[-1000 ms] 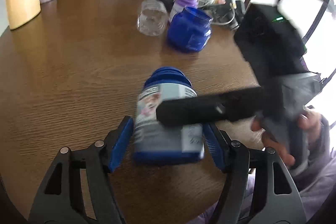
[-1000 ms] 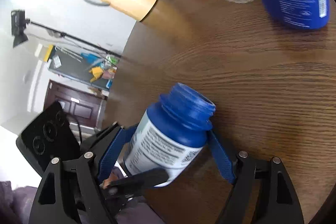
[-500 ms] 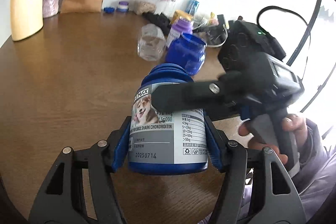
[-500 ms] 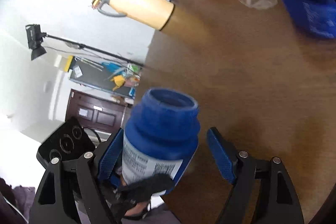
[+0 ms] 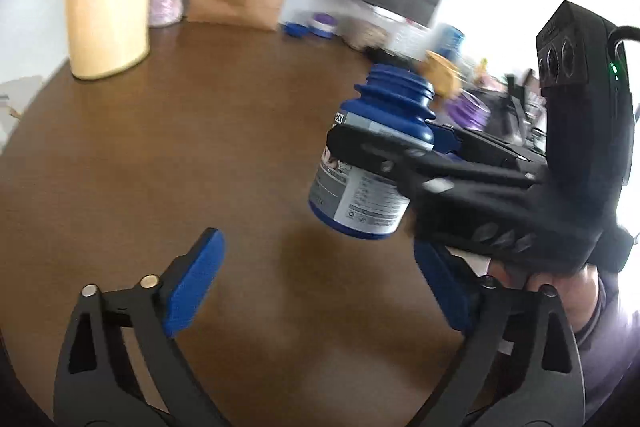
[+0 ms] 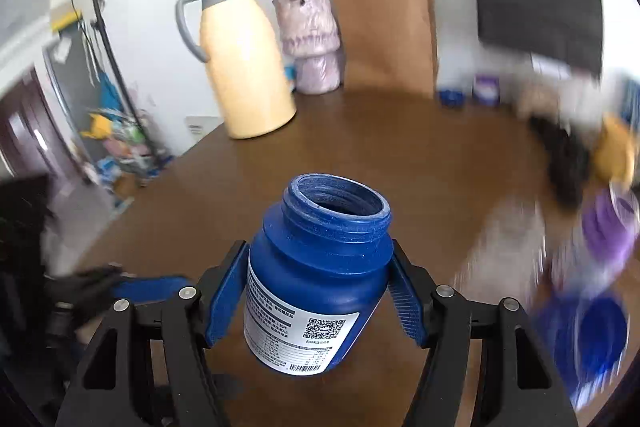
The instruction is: Flip cup upright
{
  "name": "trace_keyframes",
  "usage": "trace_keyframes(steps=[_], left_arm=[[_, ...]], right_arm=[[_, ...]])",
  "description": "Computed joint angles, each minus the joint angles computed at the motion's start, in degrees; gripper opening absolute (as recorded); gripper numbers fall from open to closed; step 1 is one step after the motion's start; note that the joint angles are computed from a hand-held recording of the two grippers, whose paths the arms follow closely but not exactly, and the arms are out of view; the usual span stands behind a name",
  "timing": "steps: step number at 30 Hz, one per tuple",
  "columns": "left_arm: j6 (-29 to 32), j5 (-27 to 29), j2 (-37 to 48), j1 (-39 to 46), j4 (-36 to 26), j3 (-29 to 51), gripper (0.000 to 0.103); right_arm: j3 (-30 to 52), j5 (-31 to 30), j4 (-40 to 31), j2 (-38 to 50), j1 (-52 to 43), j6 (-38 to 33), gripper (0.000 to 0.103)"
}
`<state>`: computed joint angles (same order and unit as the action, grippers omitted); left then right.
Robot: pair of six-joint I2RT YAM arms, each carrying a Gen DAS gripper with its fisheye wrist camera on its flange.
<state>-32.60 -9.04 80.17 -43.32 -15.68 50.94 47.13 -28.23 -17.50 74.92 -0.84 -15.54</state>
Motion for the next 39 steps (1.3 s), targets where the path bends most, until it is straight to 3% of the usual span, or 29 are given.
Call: trace_keyframes(steps=[5,9,12,17,23,28,34,39], left_arm=[[5.43,-9.63,7.51,4.47,-3.77,7.12,0.097],[5.56,-7.83,11.98,8.55,-1.46,7.79,0.098],[4.92,-4.3,13.42,10.8,-0.59,7.36,0.098],[4.58,-4.95,13.43,10.48,-1.28,7.77,0.098],[2.53,-7.38,9.61,8.02,-3.12,7.12,0.1],[-1.23,-15.06,3.31,0.51,-5.62,3.46,0.103],[-12.03,-27.59,-2.35,-13.67,-14.64,4.74,0.103],[-27.1,-37.75,-2.82,-27.11,-27.32,8.54,0.103]], right_arm=[[3.51,11.4,13.57,10.03,7.31,4.52,0.07],[6.48,17.72,16.06,15.14,10.43,4.94,0.071],[7.48,16.14,13.4,15.95,10.26,4.62,0.071],[7.25,13.87,11.76,14.0,8.67,6.11,0.078],[4.32,10.46,3.8,4.48,4.63,6.19,0.081],[-0.6,2.04,-6.88,-8.56,-6.01,1.45,0.081],[-2.64,-11.39,-23.21,-17.07,-24.42,-13.36,0.081],[-1.35,-18.72,-39.11,-18.53,-41.2,-32.77,0.081]])
